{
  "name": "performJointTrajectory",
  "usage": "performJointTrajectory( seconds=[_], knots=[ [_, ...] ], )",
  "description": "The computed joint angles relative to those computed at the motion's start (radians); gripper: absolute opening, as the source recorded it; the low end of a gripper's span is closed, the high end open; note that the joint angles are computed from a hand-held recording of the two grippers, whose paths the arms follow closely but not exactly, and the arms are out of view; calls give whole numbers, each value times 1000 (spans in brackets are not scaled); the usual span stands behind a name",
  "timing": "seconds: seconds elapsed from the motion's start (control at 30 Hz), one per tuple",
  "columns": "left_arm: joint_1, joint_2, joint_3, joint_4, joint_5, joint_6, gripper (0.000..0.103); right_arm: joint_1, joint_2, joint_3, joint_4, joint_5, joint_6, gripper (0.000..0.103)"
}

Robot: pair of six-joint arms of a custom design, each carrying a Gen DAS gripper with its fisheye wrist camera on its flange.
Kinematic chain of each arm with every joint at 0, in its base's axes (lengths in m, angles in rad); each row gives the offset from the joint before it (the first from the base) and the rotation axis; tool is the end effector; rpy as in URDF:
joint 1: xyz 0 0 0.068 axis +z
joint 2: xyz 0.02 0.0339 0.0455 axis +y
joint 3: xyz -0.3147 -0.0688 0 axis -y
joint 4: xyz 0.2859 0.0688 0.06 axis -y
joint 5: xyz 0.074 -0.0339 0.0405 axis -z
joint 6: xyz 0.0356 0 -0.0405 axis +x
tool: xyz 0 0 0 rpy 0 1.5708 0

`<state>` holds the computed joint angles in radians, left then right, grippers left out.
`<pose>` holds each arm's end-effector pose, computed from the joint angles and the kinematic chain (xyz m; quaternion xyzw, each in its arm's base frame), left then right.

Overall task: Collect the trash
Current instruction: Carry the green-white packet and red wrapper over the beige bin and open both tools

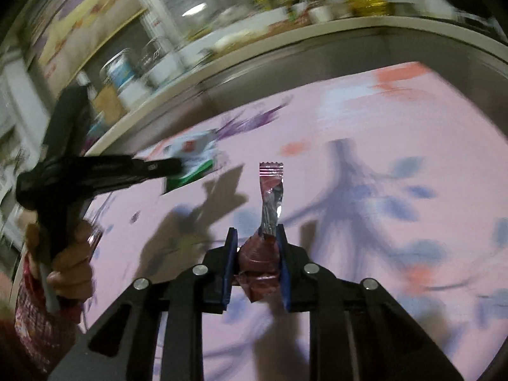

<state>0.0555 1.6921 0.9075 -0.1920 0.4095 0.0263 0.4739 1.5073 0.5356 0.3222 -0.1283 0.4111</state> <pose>0.3627 0.0060 0.1780 0.0458 0.9370 -0.1825 0.2943 0.2629 0.1400 0.1592 -0.0565 0.8926 0.2418 0.3763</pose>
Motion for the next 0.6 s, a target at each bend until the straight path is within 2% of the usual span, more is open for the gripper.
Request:
performJointTrajectory(
  seconds=[0.07, 0.2, 0.27, 0.4, 0.5, 0.53, 0.57, 0.6],
  knots=[
    [-114, 5, 33, -6, -13, -34, 7, -121, -81, -61, -5, -19, -23, 21],
    [-368, 75, 154, -19, -53, -101, 7, -497, -208, -135, -62, -120, -148, 21],
    [-507, 151, 264, -31, -69, -128, 7, -709, -191, -113, -105, -201, -244, 21],
    [-680, 379, 579, -136, -61, -167, 7, -947, -34, 11, -168, -299, -387, 22],
    [-752, 571, 853, -250, -71, -168, 7, -1005, 94, 107, -207, -313, -468, 35],
    [-768, 613, 912, -274, -79, -172, 7, -1011, 137, 127, -195, -299, -480, 48],
    [-786, 681, 1007, -318, -87, -170, 12, -1028, 161, 123, -164, -312, -483, 65],
    [-795, 734, 1083, -364, -92, -160, 21, -1043, 196, 128, -124, -345, -474, 71]
  ],
)
